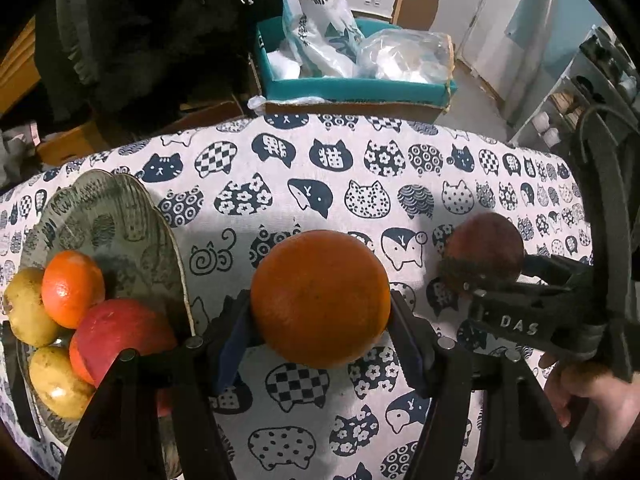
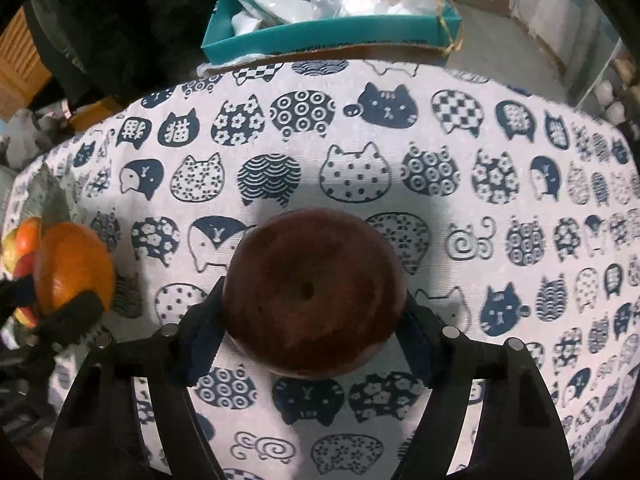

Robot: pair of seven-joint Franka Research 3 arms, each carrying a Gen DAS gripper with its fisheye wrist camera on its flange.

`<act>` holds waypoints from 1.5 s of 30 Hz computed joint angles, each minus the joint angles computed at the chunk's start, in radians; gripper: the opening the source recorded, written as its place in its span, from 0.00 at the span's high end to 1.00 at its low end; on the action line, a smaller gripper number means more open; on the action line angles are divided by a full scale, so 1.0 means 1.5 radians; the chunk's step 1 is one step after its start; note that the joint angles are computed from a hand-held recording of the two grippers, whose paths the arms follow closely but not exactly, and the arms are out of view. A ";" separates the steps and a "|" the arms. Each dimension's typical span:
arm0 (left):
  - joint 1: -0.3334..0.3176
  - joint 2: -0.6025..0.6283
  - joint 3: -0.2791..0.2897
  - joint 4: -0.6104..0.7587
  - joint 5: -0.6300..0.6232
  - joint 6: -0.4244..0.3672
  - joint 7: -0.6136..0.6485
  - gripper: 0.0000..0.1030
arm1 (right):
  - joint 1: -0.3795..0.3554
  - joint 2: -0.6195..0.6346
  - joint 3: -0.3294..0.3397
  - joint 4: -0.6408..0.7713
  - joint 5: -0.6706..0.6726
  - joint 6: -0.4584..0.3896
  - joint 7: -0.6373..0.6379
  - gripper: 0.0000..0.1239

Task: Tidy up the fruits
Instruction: 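Lift the orange with the left tool while the right tool carries the apple toward the bowl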

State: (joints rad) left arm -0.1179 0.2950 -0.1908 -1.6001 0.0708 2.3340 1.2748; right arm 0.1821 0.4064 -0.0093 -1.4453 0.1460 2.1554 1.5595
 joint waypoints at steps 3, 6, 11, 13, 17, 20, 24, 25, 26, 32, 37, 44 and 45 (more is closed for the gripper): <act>-0.001 -0.013 0.002 -0.009 0.008 0.008 -0.007 0.35 | 0.006 -0.022 -0.006 -0.030 -0.020 0.033 0.007 0.39; 0.000 -0.028 0.003 -0.020 0.008 0.016 -0.010 0.35 | 0.004 -0.042 -0.006 -0.047 -0.021 0.053 0.008 0.39; 0.003 -0.053 0.003 -0.035 0.002 0.028 -0.013 0.35 | 0.004 -0.080 -0.008 -0.071 -0.035 0.079 0.015 0.39; 0.004 -0.068 0.004 -0.044 -0.001 0.036 -0.014 0.35 | 0.004 -0.089 -0.007 -0.071 -0.040 0.084 0.016 0.39; 0.005 -0.097 0.007 -0.060 0.001 0.050 -0.018 0.35 | 0.004 -0.114 -0.004 -0.081 -0.048 0.100 0.016 0.39; 0.007 -0.117 0.009 -0.072 -0.003 0.057 -0.018 0.35 | 0.004 -0.132 -0.002 -0.087 -0.051 0.111 0.016 0.39; 0.010 -0.144 0.012 -0.087 -0.013 0.068 -0.018 0.35 | 0.003 -0.163 0.001 -0.102 -0.053 0.126 0.010 0.39; 0.011 -0.153 0.013 -0.092 -0.019 0.071 -0.015 0.35 | 0.002 -0.168 0.001 -0.105 -0.053 0.130 0.009 0.39; 0.012 -0.159 0.013 -0.095 -0.024 0.075 -0.012 0.35 | 0.002 -0.174 0.002 -0.106 -0.053 0.133 0.008 0.39; 0.012 -0.201 0.019 -0.121 -0.018 0.093 -0.018 0.35 | 0.000 -0.208 0.007 -0.121 -0.057 0.153 -0.002 0.39; 0.013 -0.233 0.026 -0.140 -0.015 0.112 -0.014 0.35 | -0.002 -0.231 0.011 -0.126 -0.043 0.161 -0.018 0.39; 0.017 -0.269 0.033 -0.160 0.005 0.129 -0.022 0.35 | -0.002 -0.260 0.017 -0.134 -0.018 0.171 -0.051 0.39; 0.018 -0.274 0.033 -0.163 0.011 0.130 -0.025 0.35 | -0.002 -0.264 0.018 -0.136 -0.015 0.173 -0.054 0.39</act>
